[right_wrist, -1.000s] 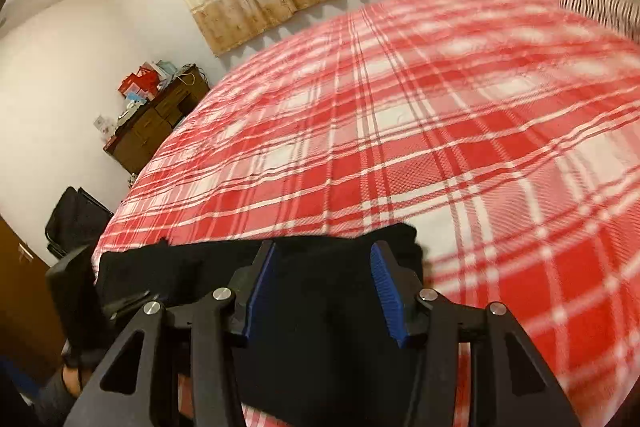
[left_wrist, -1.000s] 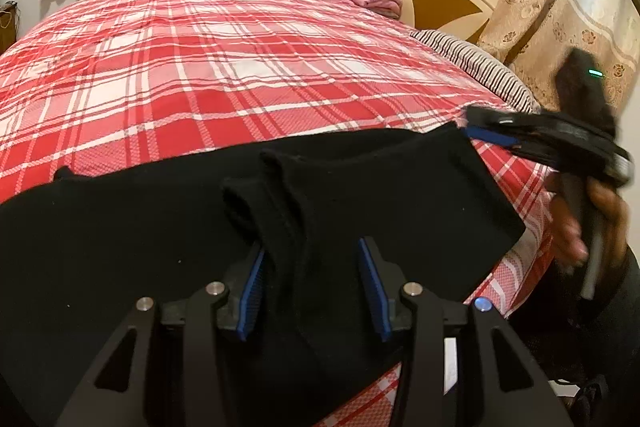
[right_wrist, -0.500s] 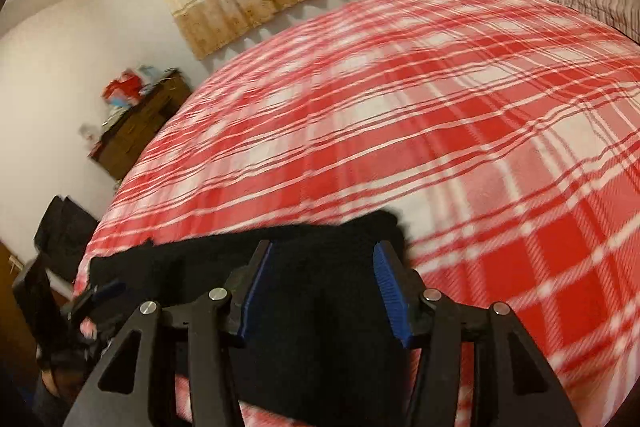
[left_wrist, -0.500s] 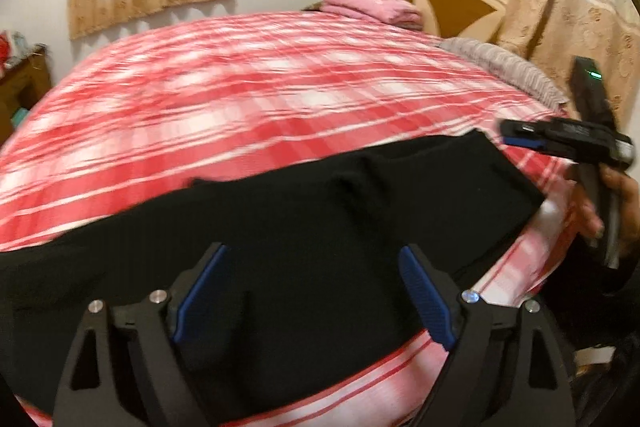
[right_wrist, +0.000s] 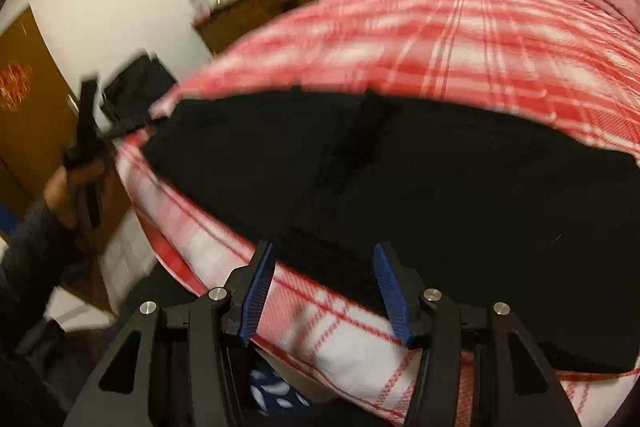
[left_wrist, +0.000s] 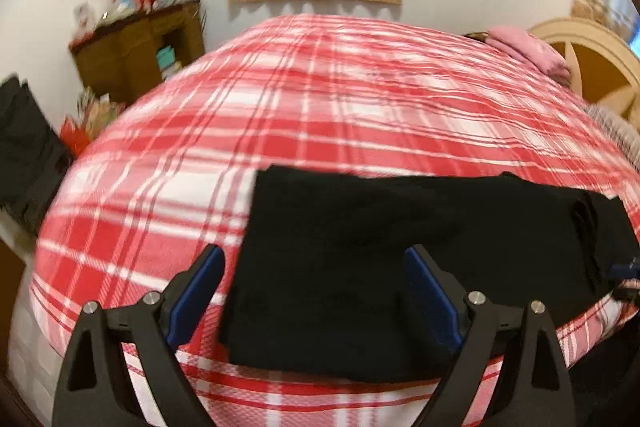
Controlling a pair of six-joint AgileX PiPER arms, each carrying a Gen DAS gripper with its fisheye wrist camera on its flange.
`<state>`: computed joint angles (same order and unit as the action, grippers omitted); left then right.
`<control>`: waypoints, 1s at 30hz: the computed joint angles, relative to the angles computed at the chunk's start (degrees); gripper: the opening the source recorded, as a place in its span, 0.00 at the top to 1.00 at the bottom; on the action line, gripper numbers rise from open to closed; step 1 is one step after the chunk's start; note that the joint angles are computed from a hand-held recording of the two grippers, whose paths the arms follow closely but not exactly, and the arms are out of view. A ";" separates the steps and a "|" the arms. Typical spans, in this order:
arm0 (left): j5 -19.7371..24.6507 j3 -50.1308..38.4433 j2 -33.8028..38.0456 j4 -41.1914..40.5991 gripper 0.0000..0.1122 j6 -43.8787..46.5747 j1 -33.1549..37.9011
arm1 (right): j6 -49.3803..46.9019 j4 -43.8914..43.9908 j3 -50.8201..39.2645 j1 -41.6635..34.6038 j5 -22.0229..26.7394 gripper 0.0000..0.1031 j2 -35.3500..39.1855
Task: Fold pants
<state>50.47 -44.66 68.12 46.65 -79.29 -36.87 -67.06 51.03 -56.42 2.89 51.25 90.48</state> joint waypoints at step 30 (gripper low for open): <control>-22.60 5.78 -4.08 -22.02 0.31 21.76 18.59 | -5.02 4.56 3.68 -0.13 -1.86 0.48 -2.64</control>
<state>27.86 -38.88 64.04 24.63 -57.53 -18.28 -72.07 55.59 -52.74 2.76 49.39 87.84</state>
